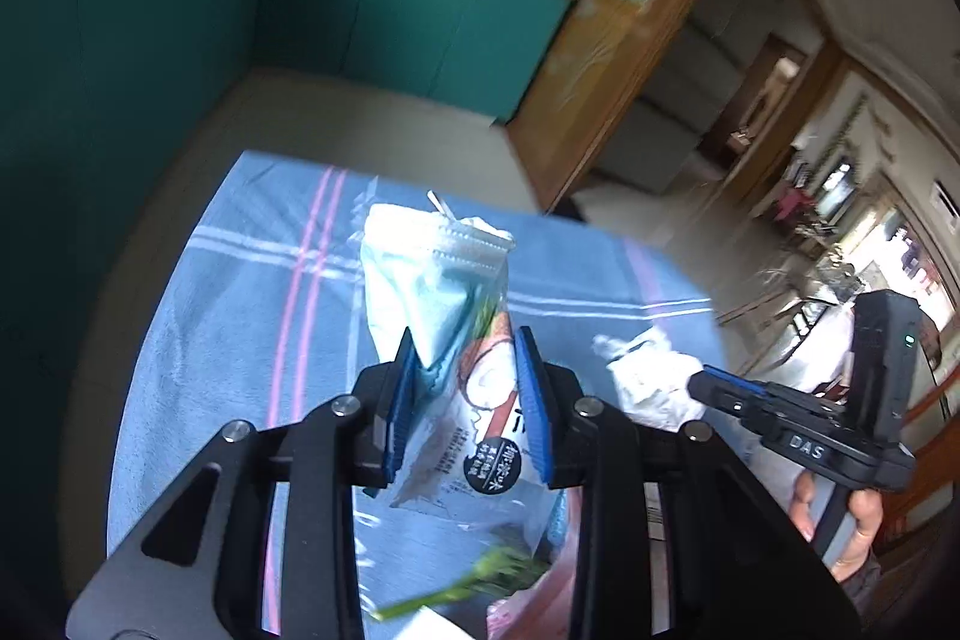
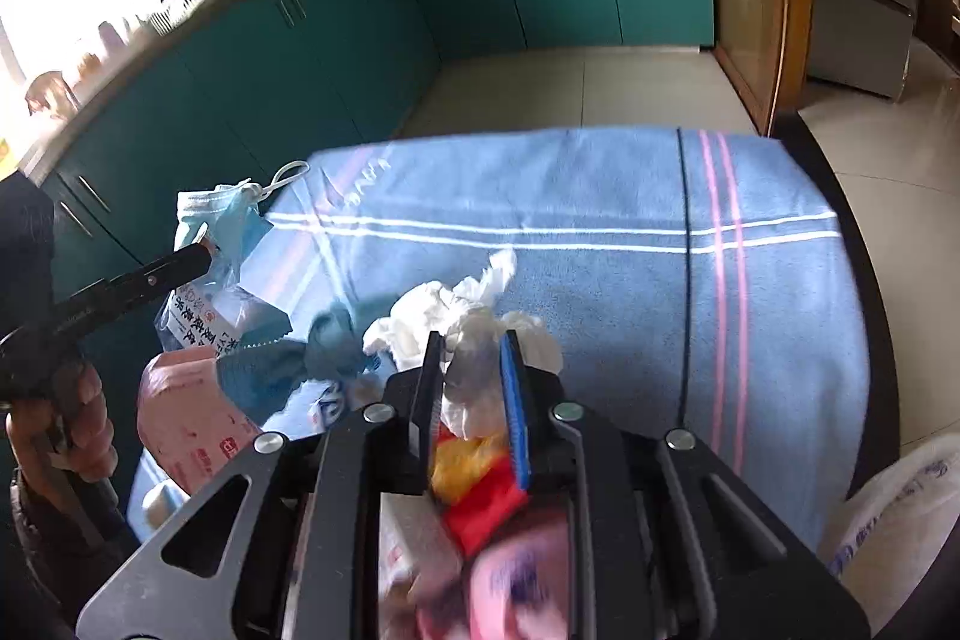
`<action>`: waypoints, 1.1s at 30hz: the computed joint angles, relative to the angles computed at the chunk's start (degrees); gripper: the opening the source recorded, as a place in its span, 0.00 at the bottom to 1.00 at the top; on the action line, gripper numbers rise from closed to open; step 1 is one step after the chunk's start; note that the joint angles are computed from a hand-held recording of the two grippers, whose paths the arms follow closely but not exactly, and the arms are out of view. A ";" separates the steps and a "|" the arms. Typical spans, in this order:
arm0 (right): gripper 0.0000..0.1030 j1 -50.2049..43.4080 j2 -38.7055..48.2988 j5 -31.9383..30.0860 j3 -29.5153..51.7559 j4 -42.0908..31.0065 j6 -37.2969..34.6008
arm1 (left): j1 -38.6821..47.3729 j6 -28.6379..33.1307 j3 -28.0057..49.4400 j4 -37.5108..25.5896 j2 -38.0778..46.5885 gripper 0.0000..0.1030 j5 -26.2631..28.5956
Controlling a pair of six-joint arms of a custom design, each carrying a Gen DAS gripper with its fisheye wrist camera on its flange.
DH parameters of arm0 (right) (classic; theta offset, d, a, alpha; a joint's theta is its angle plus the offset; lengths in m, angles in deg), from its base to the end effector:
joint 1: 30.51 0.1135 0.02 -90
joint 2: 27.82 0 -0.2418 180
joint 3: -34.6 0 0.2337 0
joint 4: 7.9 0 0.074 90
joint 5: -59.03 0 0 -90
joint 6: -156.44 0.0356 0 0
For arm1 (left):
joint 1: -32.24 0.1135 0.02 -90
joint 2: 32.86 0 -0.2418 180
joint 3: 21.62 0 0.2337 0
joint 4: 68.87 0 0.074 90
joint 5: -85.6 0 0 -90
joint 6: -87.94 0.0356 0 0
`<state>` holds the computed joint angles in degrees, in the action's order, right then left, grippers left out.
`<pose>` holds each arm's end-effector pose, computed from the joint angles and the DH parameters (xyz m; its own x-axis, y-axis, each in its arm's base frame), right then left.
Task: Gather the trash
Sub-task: 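Grasp the crumpled white tissue with the right tool while the left tool holds the coconut bag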
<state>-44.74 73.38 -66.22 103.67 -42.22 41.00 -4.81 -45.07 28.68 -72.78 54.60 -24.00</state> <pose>0.3017 -0.0553 0.1319 -0.7926 -0.1609 -0.5881 -0.4023 0.8628 0.3061 0.2280 -0.1571 0.1432 -0.6329 -0.3274 -0.7016 -0.0902 0.9312 -0.3531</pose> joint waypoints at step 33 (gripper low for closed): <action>0.19 -14.25 3.64 -0.25 -1.18 -0.04 -7.43 | 1.80 -3.30 0.65 6.78 11.79 0.42 -0.07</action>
